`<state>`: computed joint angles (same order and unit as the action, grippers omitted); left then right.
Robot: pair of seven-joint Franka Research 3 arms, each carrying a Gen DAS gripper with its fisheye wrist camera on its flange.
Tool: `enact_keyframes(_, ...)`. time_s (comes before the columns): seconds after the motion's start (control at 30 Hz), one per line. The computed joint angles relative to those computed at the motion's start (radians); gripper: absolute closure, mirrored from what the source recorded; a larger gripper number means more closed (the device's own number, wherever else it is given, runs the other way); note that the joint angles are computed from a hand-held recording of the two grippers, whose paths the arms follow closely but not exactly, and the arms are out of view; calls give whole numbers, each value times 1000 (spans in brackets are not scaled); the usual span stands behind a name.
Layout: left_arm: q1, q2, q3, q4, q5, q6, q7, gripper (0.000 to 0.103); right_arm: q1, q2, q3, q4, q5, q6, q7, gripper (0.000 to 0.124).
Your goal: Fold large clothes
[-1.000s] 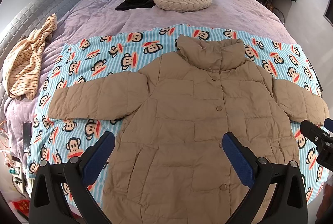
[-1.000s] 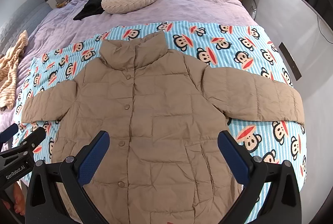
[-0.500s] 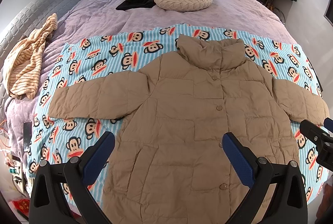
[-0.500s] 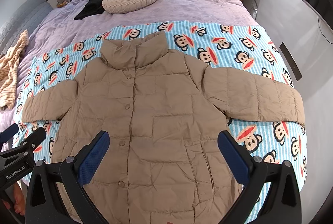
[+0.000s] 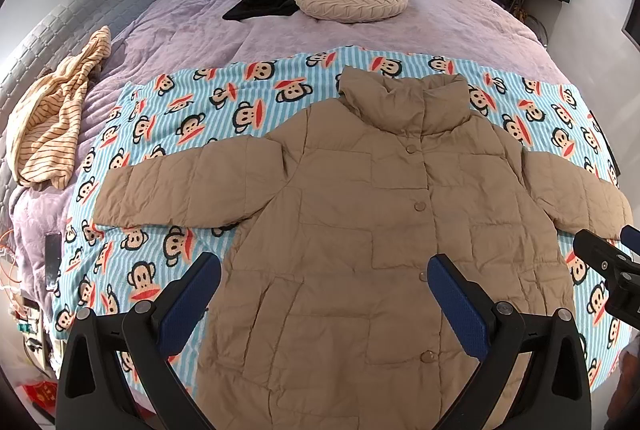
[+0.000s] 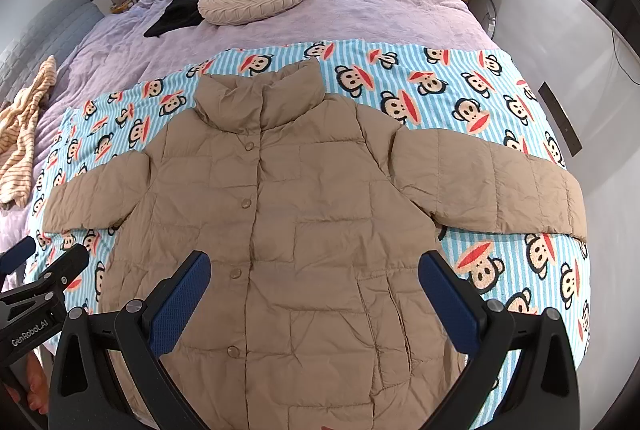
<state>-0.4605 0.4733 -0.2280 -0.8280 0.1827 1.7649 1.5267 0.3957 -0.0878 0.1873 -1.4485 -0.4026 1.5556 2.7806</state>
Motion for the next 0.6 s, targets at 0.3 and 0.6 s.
enact_keyframes(0.3,8,-6,-3,-9,-10,4,4,0,-3,-5,0,-8,4,0,-2,21)
enact_keyframes(0.6,95,5,-26,-32,-135,-7,28,0,4,49,-23,11,97,66,28,21)
